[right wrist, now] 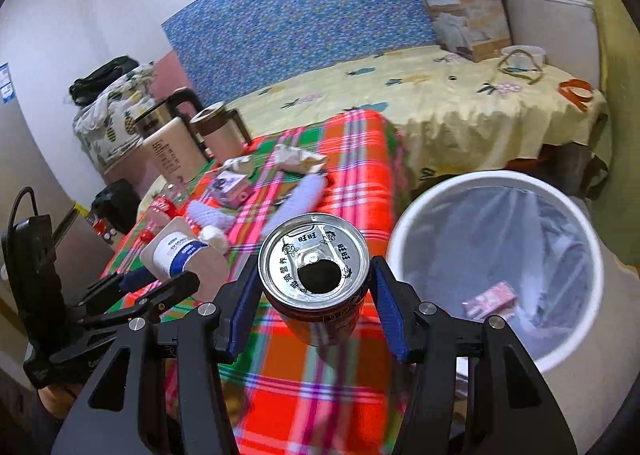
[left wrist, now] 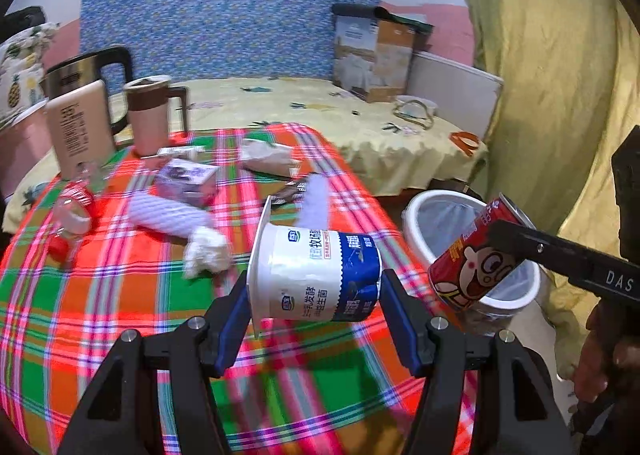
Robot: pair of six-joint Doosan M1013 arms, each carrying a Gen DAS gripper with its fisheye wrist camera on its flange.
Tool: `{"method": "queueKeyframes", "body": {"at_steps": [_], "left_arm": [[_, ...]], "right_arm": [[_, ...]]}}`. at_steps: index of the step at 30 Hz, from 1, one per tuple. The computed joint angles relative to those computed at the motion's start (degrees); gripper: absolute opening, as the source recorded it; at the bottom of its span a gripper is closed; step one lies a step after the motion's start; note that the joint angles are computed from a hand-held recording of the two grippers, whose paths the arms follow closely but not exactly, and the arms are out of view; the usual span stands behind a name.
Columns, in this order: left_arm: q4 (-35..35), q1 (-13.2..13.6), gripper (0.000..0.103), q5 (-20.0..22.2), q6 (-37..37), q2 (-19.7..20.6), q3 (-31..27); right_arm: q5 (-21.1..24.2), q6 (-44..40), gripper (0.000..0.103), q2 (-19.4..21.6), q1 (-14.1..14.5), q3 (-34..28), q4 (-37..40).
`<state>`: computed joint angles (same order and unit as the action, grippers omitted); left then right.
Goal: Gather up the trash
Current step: 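Carry the yogurt cup and can over the bin and open both tools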
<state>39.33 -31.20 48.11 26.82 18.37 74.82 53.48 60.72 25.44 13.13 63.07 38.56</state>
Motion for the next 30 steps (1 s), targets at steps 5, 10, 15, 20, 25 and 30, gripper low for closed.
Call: {"method": "queueKeyframes", "body": {"at_steps": [5, 10, 15, 20, 25, 30], "left_arm": [[-2.98, -0.39, 0.064, -1.41, 4.48, 2.05, -2.96], [-6.06, -0.67, 0.064, -2.45, 9.37, 4.24, -6.16], [-9.47, -0.89, 0.064, -3.04, 14.19, 6.71, -9.69], [-12.94, -1.01, 0.064, -3.23, 18.5, 8.89, -12.63], [-16.98, -0.87, 0.064, -3.36, 23.07, 10.88, -15.15], [-19.98, -0.59, 0.064, -2.91, 26.81, 12.61, -17.58]], "right_arm": [[-2.34, 2.2, 0.055, -0.61, -1.21, 0.89, -1.36], [-4.03, 4.7, 0.055, -0.94, -2.23, 1.58, -2.91], [-5.35, 6.27, 0.055, -1.08, -3.22, 2.21, -3.84], [-5.41, 8.71, 0.055, -0.55, -3.96, 2.04, -5.61], [-5.31, 10.61, 0.055, -0.2, -4.48, 2.07, -7.12], [-5.54, 11.89, 0.055, 0.08, -4.94, 1.91, -8.0]]}}
